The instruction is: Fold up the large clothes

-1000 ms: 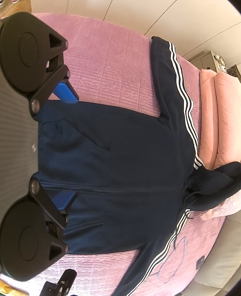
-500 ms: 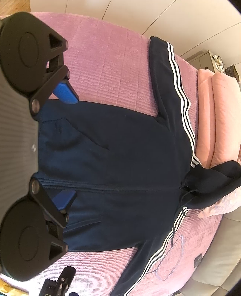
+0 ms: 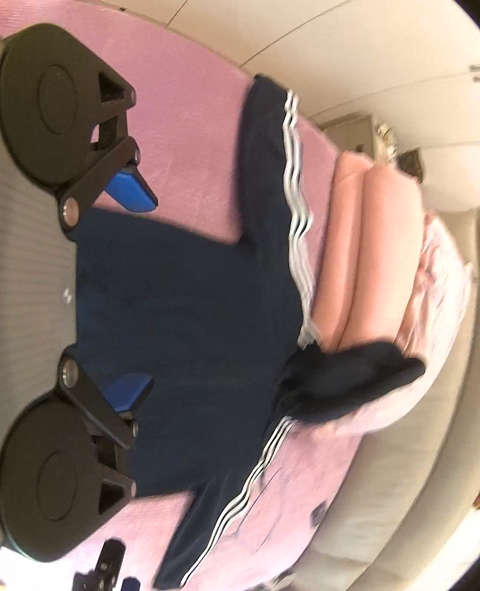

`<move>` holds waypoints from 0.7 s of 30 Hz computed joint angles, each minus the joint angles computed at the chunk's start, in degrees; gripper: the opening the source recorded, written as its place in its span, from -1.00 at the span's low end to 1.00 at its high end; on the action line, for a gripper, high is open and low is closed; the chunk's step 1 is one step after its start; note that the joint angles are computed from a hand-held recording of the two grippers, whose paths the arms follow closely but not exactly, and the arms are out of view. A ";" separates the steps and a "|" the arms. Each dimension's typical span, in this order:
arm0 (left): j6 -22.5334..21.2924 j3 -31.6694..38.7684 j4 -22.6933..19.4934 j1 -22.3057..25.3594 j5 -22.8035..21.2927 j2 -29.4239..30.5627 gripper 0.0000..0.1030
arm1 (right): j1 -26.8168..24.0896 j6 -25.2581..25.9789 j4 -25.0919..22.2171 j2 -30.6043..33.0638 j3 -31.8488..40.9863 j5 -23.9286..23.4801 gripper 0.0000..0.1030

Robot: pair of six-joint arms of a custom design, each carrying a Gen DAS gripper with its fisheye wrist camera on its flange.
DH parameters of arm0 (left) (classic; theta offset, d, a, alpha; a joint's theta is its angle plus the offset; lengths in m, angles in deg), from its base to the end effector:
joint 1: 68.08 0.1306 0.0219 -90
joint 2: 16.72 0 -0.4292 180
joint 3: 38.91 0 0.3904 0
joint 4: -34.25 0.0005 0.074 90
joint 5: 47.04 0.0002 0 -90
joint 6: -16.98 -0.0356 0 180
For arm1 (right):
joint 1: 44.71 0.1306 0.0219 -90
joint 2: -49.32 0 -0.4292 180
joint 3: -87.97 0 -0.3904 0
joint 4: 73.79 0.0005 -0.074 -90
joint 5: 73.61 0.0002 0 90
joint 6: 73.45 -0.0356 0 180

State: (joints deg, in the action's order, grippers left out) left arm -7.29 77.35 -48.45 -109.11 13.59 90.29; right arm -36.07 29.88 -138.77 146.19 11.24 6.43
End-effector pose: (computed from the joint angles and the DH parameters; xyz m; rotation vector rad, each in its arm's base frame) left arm 0.4355 -0.3565 0.5030 -0.6431 2.4808 0.1014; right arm 0.5112 0.0834 0.5071 -0.5538 2.5212 0.1950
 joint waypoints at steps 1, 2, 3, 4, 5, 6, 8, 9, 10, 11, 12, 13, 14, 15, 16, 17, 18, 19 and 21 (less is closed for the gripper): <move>-0.10 -2.72 1.59 0.54 -0.62 -0.76 0.86 | 0.45 0.62 0.16 1.75 0.52 0.07 1.00; -0.28 -5.57 3.69 1.11 -1.07 -1.62 0.86 | 0.89 0.51 0.77 2.97 0.51 0.26 1.00; 0.17 -7.82 4.37 1.90 -1.22 -1.99 0.86 | 1.43 0.12 1.85 4.12 0.19 -0.14 1.00; 0.76 -9.36 4.29 2.78 -1.35 -2.02 0.86 | 1.84 0.05 3.08 4.77 -0.42 -1.34 1.00; 1.12 -11.24 5.35 3.71 -1.93 -2.34 0.84 | 2.41 0.11 4.83 5.15 -1.43 -2.86 1.00; 1.05 -13.31 6.74 4.99 -2.57 -2.57 0.80 | 3.05 0.49 6.53 5.49 -2.51 -4.61 1.00; -1.98 -16.53 8.56 7.60 -3.70 -3.12 0.79 | 4.54 1.86 8.69 6.63 -3.76 -7.87 1.00; -3.96 -17.51 9.57 9.26 -3.45 -2.98 0.79 | 5.41 2.17 9.44 7.30 -3.92 -8.40 1.00; -6.83 -18.64 11.06 11.31 -2.80 -2.97 0.79 | 6.39 2.57 10.55 8.13 -4.08 -8.34 1.00; -8.84 -19.80 12.36 13.14 -2.22 -3.17 0.79 | 7.23 3.47 11.71 9.05 -4.05 -8.02 1.00; -10.42 -21.39 13.13 14.73 -1.77 -3.67 0.80 | 7.94 4.49 12.85 9.89 -3.90 -7.48 1.00; -12.30 -23.10 15.40 16.99 -0.20 -4.30 0.82 | 8.59 5.19 14.26 10.72 -3.87 -6.53 1.00; -13.35 -24.30 16.33 18.80 0.42 -5.00 0.90 | 9.27 5.64 15.85 11.61 -3.83 -5.50 1.00; -13.59 -25.26 17.00 20.56 0.62 -5.08 0.92 | 9.78 6.63 16.71 12.61 -3.47 -5.04 1.00; -13.93 -26.49 17.70 22.31 0.71 -5.04 0.92 | 10.13 8.06 16.69 13.97 -2.47 -4.73 0.99; -14.88 -27.55 18.96 24.03 1.41 -5.08 0.92 | 10.44 9.66 16.46 15.42 -1.26 -3.89 0.99; -16.52 -28.27 20.04 26.19 2.05 -5.18 0.88 | 10.86 10.72 16.29 15.97 -0.87 -2.46 0.99; -17.97 -28.91 20.98 28.16 2.47 -5.45 0.86 | 11.34 11.44 15.80 16.59 -0.37 -0.47 0.99; -19.65 -29.73 22.77 31.89 4.11 -6.21 0.86 | 11.72 12.08 13.30 18.07 1.46 1.14 0.99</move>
